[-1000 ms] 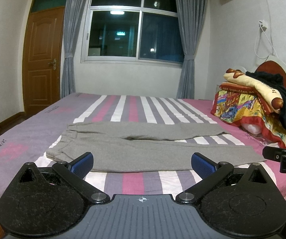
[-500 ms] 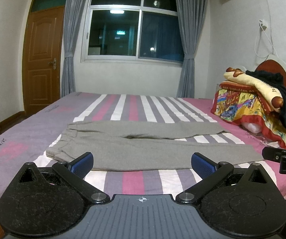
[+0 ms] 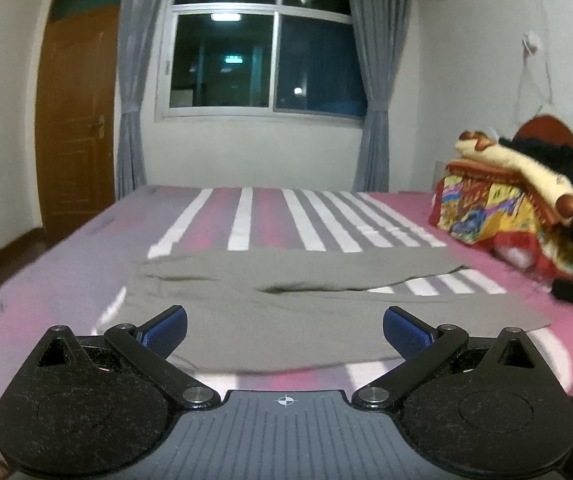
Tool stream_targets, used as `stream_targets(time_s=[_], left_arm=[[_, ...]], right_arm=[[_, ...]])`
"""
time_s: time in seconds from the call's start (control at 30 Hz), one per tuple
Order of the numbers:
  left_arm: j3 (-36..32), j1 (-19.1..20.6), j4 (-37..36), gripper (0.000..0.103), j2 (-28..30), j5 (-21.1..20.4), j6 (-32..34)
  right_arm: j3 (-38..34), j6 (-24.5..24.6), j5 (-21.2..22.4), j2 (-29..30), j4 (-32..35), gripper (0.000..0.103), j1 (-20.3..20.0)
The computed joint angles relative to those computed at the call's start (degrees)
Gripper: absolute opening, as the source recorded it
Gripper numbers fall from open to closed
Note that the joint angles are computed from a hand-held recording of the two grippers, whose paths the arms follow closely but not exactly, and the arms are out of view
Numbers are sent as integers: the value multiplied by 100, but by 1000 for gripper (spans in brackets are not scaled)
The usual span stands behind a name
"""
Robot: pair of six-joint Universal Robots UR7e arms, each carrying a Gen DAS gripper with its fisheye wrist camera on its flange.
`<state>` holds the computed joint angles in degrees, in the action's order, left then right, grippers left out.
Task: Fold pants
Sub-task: 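Lower both grippers toward the end of the grey sweatpants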
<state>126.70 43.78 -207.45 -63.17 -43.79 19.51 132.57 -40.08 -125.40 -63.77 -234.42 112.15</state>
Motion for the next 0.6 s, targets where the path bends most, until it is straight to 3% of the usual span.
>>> stream_targets(time_s=[0.13, 0.2, 0.33, 0.5, 0.6], left_arm=[[-722, 469, 671, 103, 88, -26, 111], [-1075, 763, 1063, 103, 106, -352, 144], [-1785, 1154, 916, 103, 501, -575, 755], [-3099, 1821, 2155, 103, 899, -1275, 793], [-4143, 2145, 2779, 103, 1415, -1342, 1211]], right_arm=[[-434, -75, 347, -85, 692, 103, -254], [-657, 24, 566, -176, 1291, 103, -437], [-1140, -11, 786, -12, 1660, 103, -667], [-1916, 210, 1204, 154, 2542, 103, -1059], [-2496, -26, 1338, 458, 2953, 103, -1223]])
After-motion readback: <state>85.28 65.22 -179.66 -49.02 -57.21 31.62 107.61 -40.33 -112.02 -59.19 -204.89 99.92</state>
